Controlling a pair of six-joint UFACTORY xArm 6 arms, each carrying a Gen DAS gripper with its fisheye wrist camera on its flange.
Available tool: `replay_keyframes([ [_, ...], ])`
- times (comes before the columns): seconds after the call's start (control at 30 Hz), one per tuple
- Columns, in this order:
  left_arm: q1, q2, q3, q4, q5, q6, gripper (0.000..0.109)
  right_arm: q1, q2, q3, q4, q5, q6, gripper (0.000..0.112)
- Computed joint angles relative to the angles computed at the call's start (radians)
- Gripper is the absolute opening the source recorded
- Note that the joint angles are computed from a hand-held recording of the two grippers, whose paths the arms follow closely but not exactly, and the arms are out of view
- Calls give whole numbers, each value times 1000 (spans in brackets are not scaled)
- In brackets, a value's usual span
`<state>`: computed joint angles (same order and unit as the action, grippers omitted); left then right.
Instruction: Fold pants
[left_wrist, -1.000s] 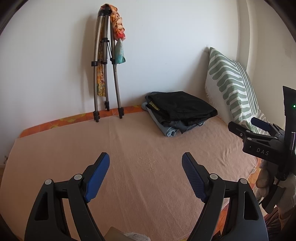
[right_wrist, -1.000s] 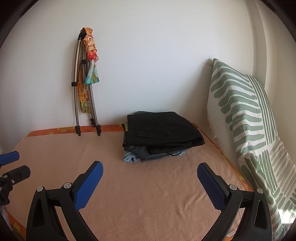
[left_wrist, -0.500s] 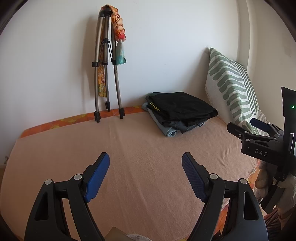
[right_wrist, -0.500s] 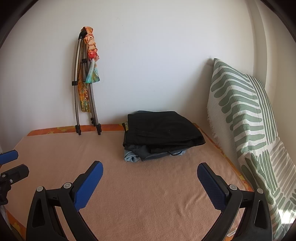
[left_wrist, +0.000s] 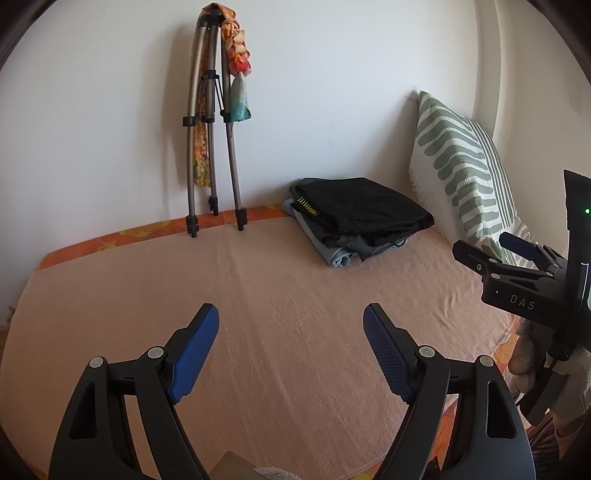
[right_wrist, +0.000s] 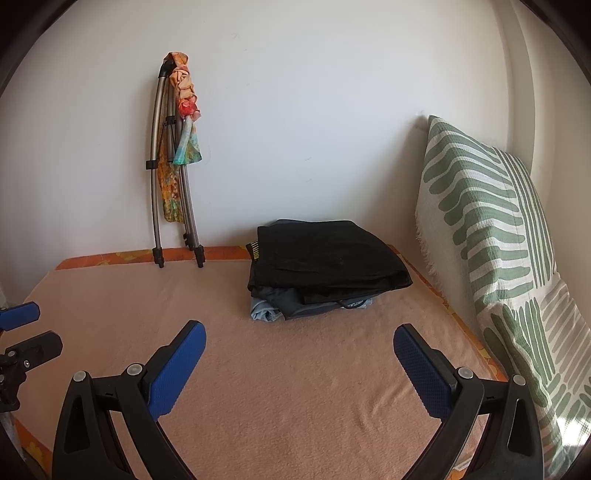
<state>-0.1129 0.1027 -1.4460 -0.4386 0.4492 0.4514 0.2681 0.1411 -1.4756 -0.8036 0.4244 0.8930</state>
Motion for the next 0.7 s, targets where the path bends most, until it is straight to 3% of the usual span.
replay_keyframes([
  [0.57, -4, -12, 27, 25, -43, -19, 81, -3, -1, 10, 1, -8, 7, 103],
  [0.7, -1, -15, 35, 82, -61, -64, 81, 2, 3, 5, -7, -5, 4, 103],
])
